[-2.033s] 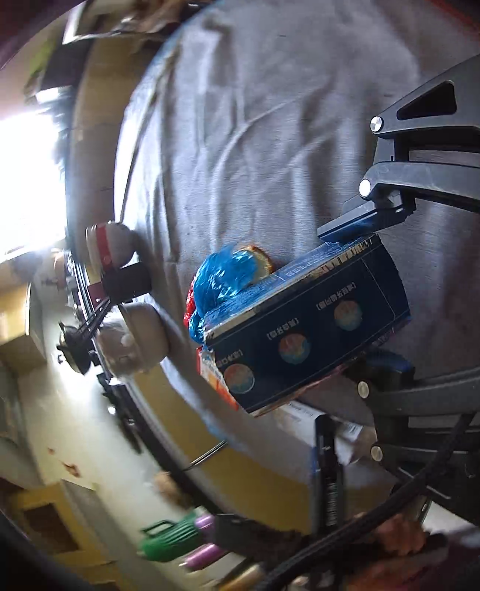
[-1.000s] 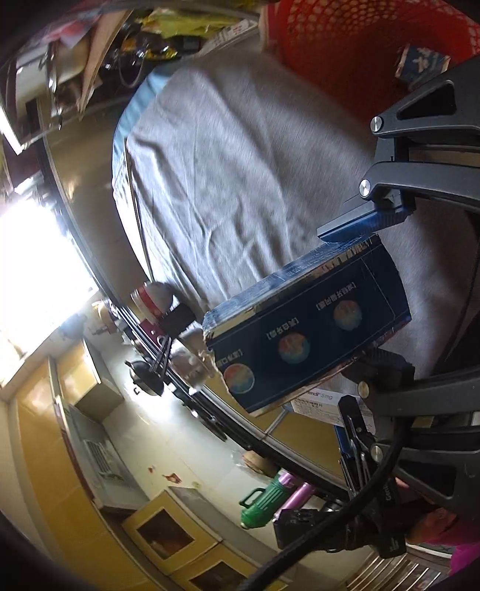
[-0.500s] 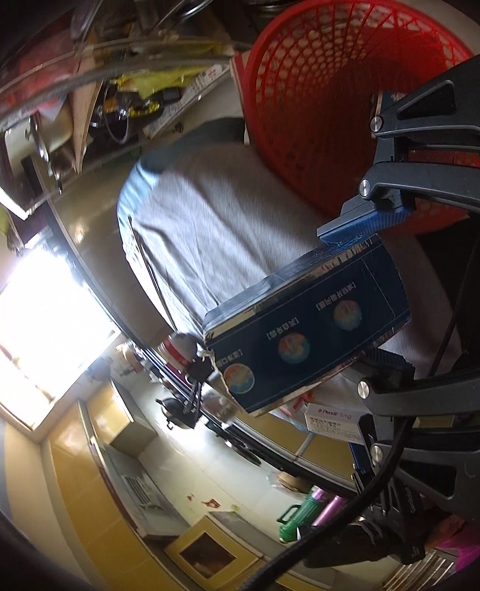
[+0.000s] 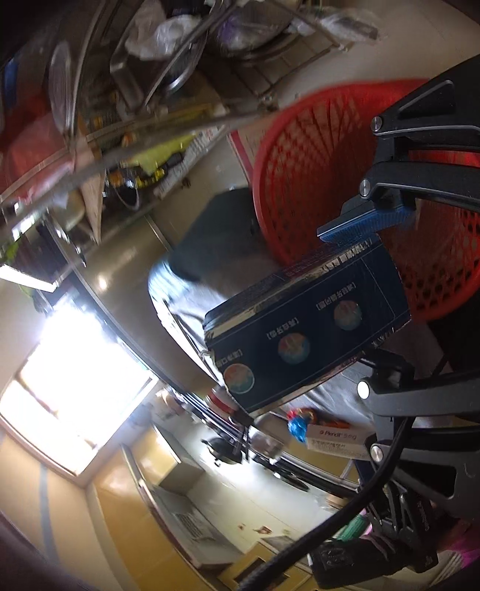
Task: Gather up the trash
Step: 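Drop dark blue box into red basket with right tool while left drops white box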
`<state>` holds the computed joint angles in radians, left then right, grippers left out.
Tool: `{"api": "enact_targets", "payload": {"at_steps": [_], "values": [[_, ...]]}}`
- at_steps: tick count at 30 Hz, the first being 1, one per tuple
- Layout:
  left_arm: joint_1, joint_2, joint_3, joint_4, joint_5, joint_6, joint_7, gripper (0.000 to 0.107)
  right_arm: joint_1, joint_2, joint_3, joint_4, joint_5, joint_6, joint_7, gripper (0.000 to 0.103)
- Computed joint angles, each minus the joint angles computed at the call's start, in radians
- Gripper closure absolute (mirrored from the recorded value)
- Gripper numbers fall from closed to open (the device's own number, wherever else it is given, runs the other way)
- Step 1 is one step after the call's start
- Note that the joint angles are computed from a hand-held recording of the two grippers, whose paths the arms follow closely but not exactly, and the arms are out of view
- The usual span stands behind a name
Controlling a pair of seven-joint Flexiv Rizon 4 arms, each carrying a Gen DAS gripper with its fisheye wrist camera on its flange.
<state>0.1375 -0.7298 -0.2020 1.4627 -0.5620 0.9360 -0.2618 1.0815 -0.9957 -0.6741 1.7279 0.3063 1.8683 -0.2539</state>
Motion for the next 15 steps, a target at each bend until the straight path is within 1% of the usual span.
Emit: {"api": "enact_targets", "payload": {"at_steps": [3, 6, 7, 9, 11, 12, 13, 15], "values": [[-0.017, -0.002, -0.012, -0.002, 0.006, -0.025, 0.011, 0.055, 0.02, 0.007, -0.005, 0.057, 0.042, 0.019, 0.016, 0.047], [-0.046, -0.013, -0.005, -0.017, 0.026, -0.064, 0.001, 0.055, 0.024, 0.014, 0.007, 0.092, 0.068, 0.03, 0.026, 0.046], [-0.057, -0.018, 0.0, -0.024, 0.037, -0.077, -0.009, 0.053, 0.022, 0.017, 0.014, 0.099, 0.072, 0.033, 0.028, 0.045], [-0.067, -0.027, 0.002, -0.038, 0.048, -0.119, -0.02, 0.053, 0.003, 0.03, 0.05, 0.114, 0.078, 0.054, 0.027, 0.044], [-0.081, -0.039, 0.011, -0.054, 0.065, -0.153, -0.031, 0.048, -0.017, 0.038, 0.081, 0.119, 0.086, 0.064, 0.025, 0.042], [-0.088, -0.042, 0.016, -0.058, 0.072, -0.155, -0.039, 0.041, -0.035, 0.044, 0.106, 0.12, 0.089, 0.074, 0.024, 0.038], [-0.092, -0.047, 0.02, -0.062, 0.077, -0.156, -0.047, 0.039, -0.052, 0.049, 0.129, 0.117, 0.09, 0.082, 0.021, 0.033], [-0.097, -0.058, 0.026, -0.072, 0.084, -0.155, -0.062, 0.039, -0.079, 0.057, 0.164, 0.114, 0.1, 0.09, 0.018, 0.032]]}}
